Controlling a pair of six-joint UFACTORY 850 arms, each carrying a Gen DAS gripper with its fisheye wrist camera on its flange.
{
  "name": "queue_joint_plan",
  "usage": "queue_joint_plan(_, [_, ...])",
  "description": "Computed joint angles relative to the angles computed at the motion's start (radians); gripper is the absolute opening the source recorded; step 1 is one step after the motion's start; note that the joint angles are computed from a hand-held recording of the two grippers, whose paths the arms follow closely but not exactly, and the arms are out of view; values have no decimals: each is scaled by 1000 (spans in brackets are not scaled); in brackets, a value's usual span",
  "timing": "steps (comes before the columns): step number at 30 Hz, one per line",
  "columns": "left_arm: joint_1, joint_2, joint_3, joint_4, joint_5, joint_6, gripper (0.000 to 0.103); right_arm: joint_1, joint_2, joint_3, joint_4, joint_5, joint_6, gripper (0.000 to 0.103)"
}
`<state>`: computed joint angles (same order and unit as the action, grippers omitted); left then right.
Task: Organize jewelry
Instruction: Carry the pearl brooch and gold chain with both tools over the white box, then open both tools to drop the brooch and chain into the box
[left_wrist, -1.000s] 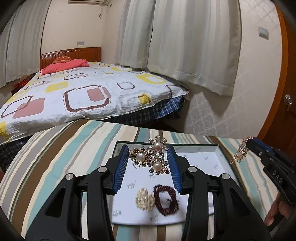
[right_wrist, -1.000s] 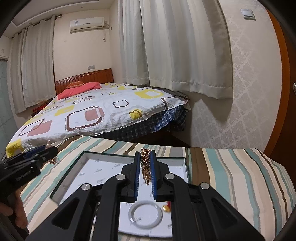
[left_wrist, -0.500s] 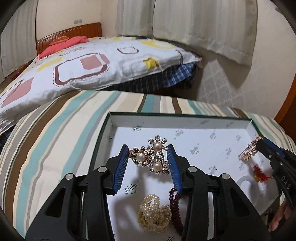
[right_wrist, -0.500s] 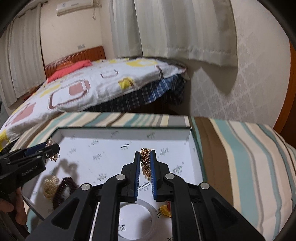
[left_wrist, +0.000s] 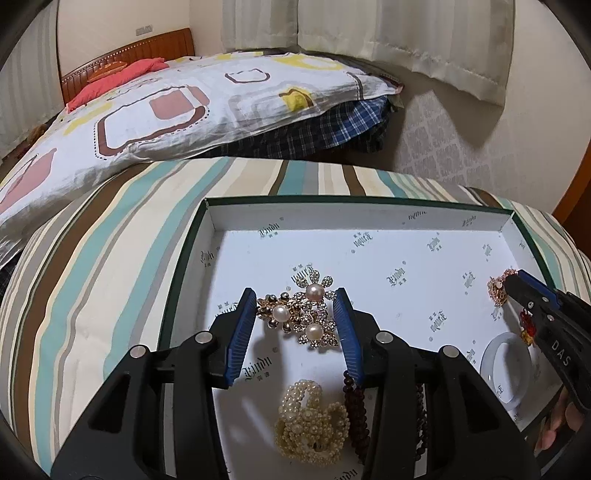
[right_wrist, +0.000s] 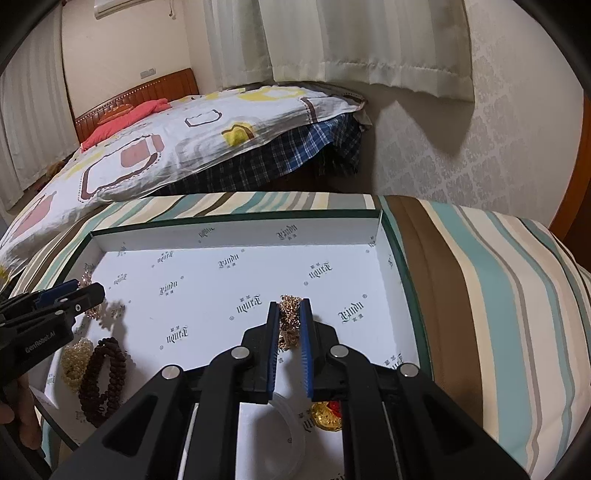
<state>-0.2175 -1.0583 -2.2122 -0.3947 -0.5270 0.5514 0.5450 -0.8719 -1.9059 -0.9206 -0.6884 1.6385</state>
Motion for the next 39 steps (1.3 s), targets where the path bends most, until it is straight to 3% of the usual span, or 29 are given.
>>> queue_joint_plan(4, [-3,3,9,25,6,-14,42,0,-2,-5,6,0,-15,15])
queue_joint_plan(9, [-2,20,40,3,30,6,45,4,6,9,-23,-3,15,31])
queue_joint_plan(12, [-1,38,68,-9,58,11,51,7,11,14,-45,-7,33,32])
queue_joint_plan(19, [9,138,213,-127,177,125,53,36,60,63,-148,-34,126,32])
queue_joint_plan(23, [27,223,332,-340,240,316,53,59,93,97,-203,-53,178,32])
queue_joint_plan(27, [54,303,440,-602,244,544,53,91,128,136,-237,-71,230,33])
queue_joint_plan(39, [100,480,712,-874,269,872,53,185,155,186,-197,-101,262,33])
